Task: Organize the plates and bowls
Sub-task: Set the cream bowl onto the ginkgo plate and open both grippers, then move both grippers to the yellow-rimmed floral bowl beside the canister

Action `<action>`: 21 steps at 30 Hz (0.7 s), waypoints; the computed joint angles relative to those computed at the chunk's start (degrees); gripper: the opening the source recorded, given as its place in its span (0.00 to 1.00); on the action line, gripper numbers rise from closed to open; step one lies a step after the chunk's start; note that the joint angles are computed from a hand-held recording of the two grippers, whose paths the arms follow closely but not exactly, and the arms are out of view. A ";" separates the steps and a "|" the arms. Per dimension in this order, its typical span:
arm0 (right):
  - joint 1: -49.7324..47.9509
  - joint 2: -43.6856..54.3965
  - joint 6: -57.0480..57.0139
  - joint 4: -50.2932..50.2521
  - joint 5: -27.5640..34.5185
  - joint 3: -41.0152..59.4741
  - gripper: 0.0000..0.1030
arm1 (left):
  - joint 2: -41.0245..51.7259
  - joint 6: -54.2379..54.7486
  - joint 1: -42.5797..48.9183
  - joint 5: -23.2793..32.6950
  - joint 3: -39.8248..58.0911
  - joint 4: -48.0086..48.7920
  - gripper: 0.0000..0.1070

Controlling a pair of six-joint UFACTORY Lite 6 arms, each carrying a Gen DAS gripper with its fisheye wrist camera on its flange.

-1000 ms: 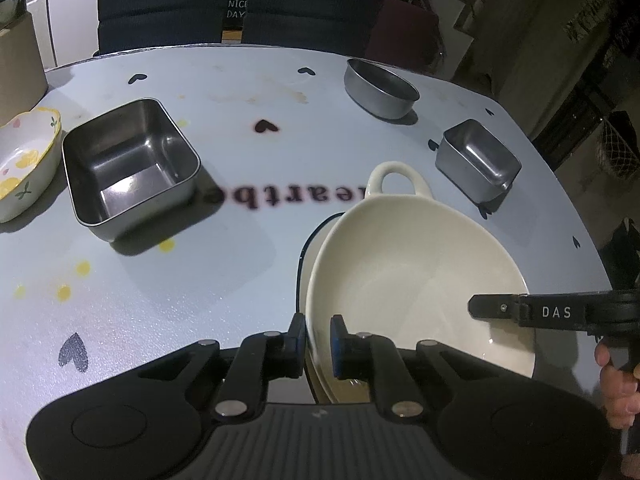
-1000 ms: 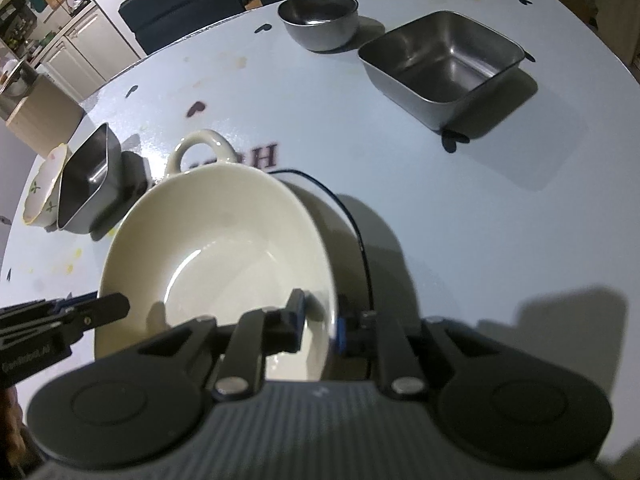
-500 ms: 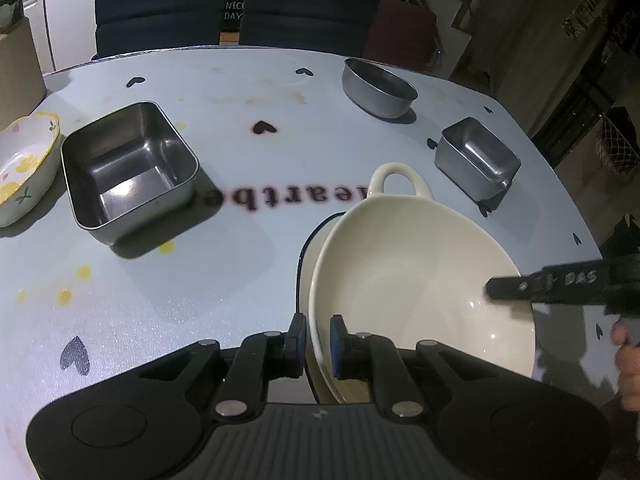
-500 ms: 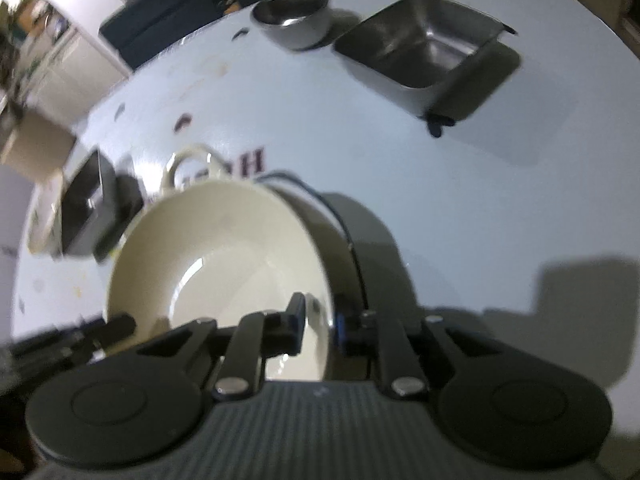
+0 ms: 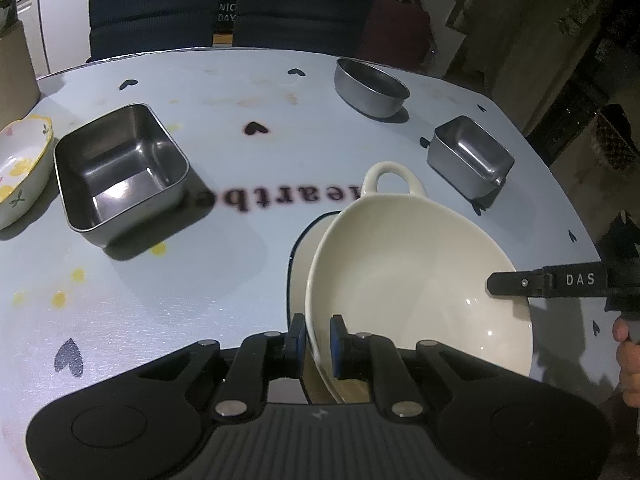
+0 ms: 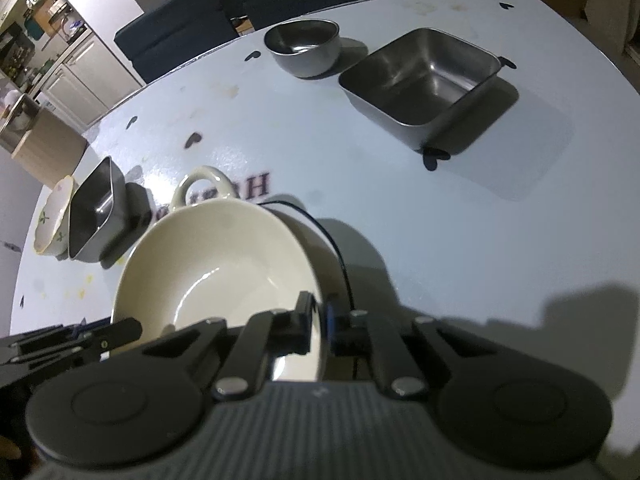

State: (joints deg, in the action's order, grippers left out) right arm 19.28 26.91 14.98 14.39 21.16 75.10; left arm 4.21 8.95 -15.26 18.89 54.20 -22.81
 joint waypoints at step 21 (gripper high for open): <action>4.64 -9.30 13.60 -18.55 -1.70 -8.26 0.55 | -7.19 -9.01 0.40 2.18 -3.26 9.19 0.86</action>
